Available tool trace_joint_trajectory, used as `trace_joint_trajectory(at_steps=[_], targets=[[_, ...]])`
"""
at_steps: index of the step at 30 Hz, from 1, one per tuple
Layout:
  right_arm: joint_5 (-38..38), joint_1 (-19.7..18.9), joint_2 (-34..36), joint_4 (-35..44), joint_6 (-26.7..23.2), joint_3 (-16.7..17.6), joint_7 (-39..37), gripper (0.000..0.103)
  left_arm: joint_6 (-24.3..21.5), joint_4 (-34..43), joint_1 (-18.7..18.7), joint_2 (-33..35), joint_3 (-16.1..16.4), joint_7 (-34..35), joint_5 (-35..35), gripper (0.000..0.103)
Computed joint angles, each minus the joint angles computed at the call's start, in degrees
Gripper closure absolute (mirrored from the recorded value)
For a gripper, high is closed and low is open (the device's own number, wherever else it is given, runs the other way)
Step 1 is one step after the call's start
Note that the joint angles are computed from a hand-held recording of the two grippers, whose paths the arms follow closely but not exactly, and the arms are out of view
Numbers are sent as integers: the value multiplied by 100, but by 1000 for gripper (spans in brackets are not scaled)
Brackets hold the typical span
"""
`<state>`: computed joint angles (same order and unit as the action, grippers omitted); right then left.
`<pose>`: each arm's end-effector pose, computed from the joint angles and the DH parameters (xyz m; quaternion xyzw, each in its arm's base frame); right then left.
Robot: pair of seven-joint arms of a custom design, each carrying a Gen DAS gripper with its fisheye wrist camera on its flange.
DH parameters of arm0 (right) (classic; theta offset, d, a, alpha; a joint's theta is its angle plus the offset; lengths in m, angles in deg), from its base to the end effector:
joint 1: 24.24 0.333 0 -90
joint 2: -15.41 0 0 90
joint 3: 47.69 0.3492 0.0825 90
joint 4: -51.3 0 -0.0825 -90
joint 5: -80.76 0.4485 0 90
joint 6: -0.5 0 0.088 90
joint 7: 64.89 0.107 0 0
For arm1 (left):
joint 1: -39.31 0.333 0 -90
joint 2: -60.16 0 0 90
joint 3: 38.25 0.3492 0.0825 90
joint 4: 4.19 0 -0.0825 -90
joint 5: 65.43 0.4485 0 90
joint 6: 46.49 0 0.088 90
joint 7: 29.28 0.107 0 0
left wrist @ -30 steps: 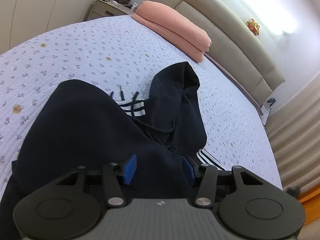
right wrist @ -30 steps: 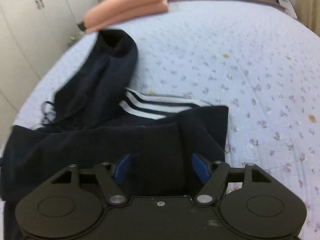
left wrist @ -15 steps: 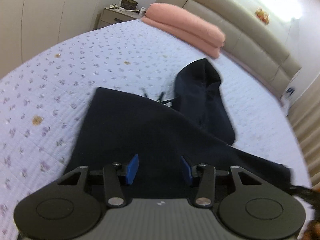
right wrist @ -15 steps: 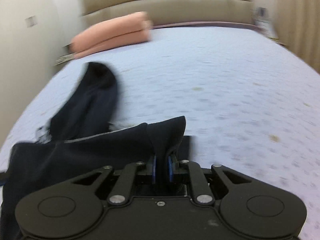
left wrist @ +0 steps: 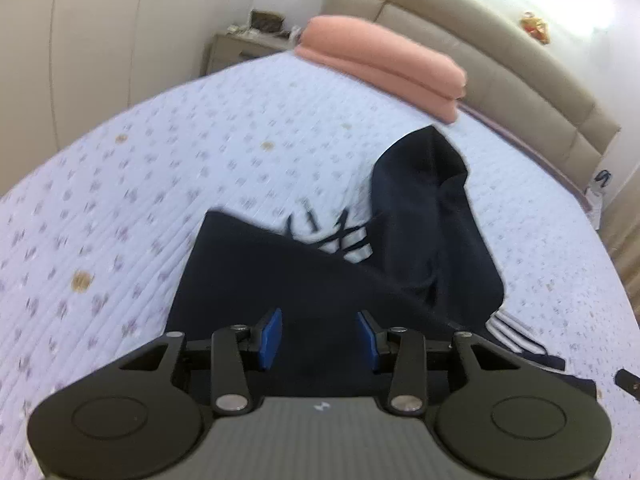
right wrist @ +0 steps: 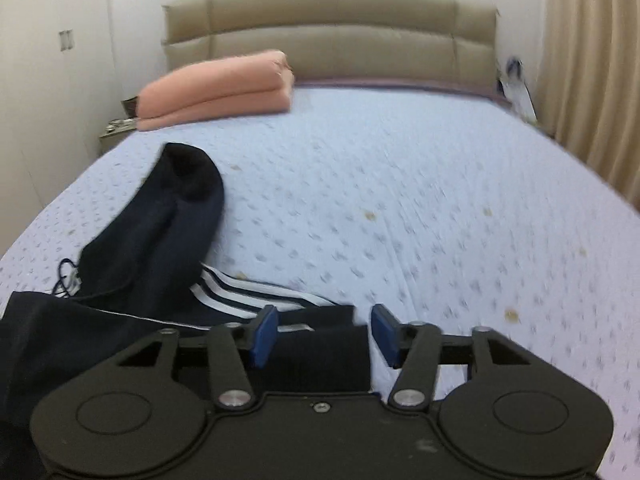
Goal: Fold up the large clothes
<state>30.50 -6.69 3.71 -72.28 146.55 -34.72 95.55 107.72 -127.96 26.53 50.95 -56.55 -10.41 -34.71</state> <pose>0.4987 0.3144 0.5539 -0.6099 0.6632 -0.3236 0.2891 0.5041 -0.3330 0.5432 -0.7380 0.5560 -0.3390 0.1769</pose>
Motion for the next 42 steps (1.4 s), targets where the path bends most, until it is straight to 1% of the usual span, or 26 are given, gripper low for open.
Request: trace_joint_trajectory(at_steps=[1,2,3,5,7,8,10,11,13,17,21,22,24,26,27,28,30,33,35,36,37,38,39,40,41,42], targets=[[-89,28,120,102,-62,53,-126,99,-59,80,2,46,-22,7,56,61],[-156,67,234,177,-134,77,-206,102,-113,140,-16,118,-21,74,64,63],[-197,113,370,236,-164,79,-216,102,-218,205,-54,211,-7,187,-1,64],[3,233,595,273,-107,-20,-356,102,-404,259,-133,381,34,343,-129,69],[282,356,867,342,-271,-110,-587,102,-752,337,-241,565,92,676,-414,69],[465,424,939,356,-376,-153,-663,102,-903,358,-286,626,110,762,-450,68],[919,509,1026,270,-406,-268,-918,102,-716,213,-318,577,157,602,-270,67],[740,533,1018,215,-307,-300,-816,102,-701,203,-331,571,178,625,-311,67],[813,571,1025,217,-293,-350,-930,102,-733,232,-349,584,200,658,-375,67],[1574,544,1018,302,-216,-468,-1434,101,-772,269,-367,556,216,685,-373,68],[1812,523,871,165,-79,-464,-1538,99,-861,259,-374,451,198,763,-392,69],[1822,514,840,122,-62,-451,-1503,99,-898,273,-371,423,192,772,-385,69],[1778,504,790,90,-37,-416,-1437,98,-751,307,-344,394,206,852,-348,69],[1380,470,692,48,-14,-343,-1060,96,-629,477,-304,477,222,1000,-294,68],[1055,455,661,71,-61,-286,-867,96,-532,615,-279,567,239,1061,-233,68],[781,448,659,122,-90,-244,-764,96,-414,778,-260,691,269,1176,-217,68],[501,442,721,252,2,-233,-693,95,-227,1212,-243,1032,345,1484,-325,68],[565,437,1053,671,281,-334,-802,91,7,1950,-234,1619,458,2246,-757,67],[815,438,1461,1128,487,-463,-972,86,48,2552,-252,2110,516,2764,-1012,63],[1013,441,1708,1412,608,-538,-1073,84,-15,2915,-281,2397,567,2964,-1096,62],[1165,459,1969,1726,707,-621,-1140,78,-120,3321,-325,2712,634,3122,-1149,60],[1325,477,2201,2010,789,-693,-1237,64,-205,3674,-361,2991,690,3261,-1231,59],[1560,473,2483,2364,858,-742,-1387,55,-297,4123,-327,3352,669,3526,-1452,58],[1791,464,2771,2737,896,-776,-1548,36,-373,4511,-241,3681,577,3853,-1771,57],[1976,461,2993,3016,950,-813,-1659,25,-490,4902,-144,4008,471,4148,-2101,57],[2176,445,3282,3372,1025,-838,-1781,25,-661,5396,-71,4388,370,4385,-2420,57]])
